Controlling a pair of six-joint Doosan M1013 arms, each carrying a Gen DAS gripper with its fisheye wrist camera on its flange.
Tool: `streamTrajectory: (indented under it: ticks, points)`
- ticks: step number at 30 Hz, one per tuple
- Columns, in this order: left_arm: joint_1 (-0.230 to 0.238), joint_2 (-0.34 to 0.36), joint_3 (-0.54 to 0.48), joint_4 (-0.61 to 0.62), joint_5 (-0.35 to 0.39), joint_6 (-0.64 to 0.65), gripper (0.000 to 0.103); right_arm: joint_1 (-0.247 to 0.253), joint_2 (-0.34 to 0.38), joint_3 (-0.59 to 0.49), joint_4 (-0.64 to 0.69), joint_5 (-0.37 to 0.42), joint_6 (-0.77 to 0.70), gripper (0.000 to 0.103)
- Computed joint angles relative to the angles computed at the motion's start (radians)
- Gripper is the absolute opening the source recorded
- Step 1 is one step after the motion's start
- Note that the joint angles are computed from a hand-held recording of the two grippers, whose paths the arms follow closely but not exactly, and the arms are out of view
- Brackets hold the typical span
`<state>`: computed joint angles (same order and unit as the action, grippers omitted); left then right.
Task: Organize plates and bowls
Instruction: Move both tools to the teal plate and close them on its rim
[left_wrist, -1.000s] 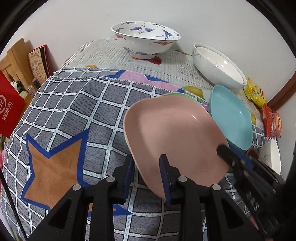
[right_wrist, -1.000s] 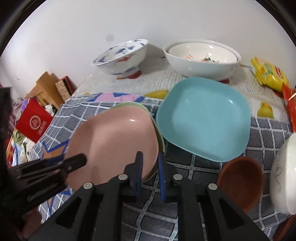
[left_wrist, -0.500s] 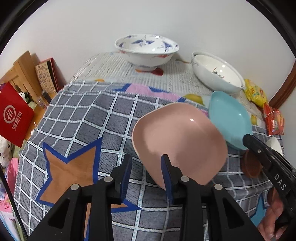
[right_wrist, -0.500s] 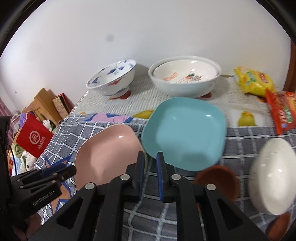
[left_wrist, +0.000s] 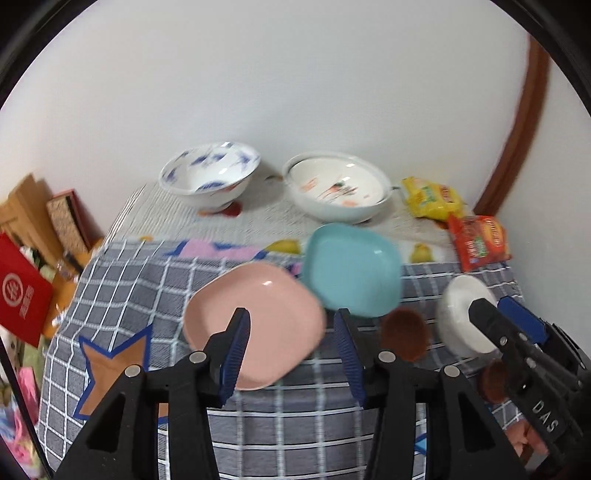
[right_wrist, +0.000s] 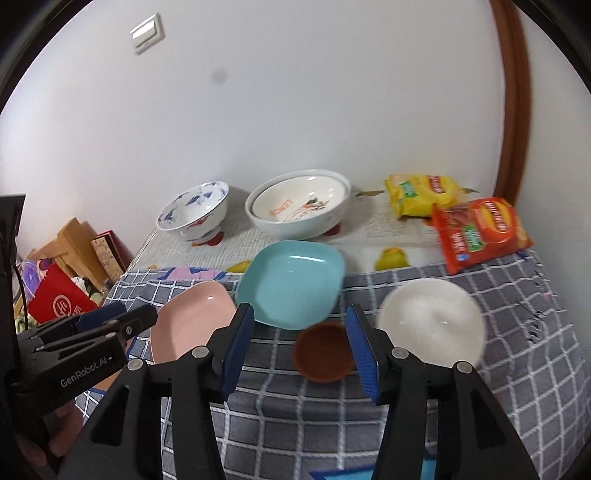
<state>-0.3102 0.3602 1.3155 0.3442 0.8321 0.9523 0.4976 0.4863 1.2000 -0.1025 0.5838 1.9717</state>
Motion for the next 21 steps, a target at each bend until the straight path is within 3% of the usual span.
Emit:
streamTrajectory:
  ticks: [4, 8, 13, 21]
  points:
    - [-0.021, 0.007, -0.024, 0.012, -0.009, 0.018, 0.045, 0.006, -0.034, 0.039, -0.192, -0.022, 0.171, 0.051]
    - [-0.033, 0.030, -0.064, 0.022, 0.009, 0.058, 0.045, -0.016, -0.035, 0.023, -0.062, 0.005, 0.077, 0.051]
    - [-0.014, 0.064, -0.111, -0.046, 0.023, 0.123, 0.045, -0.021, -0.011, -0.011, -0.063, 0.014, 0.095, 0.051]
    - [0.024, 0.133, -0.182, -0.103, 0.048, 0.208, 0.045, -0.030, 0.102, -0.177, -0.009, 0.112, 0.021, 0.051]
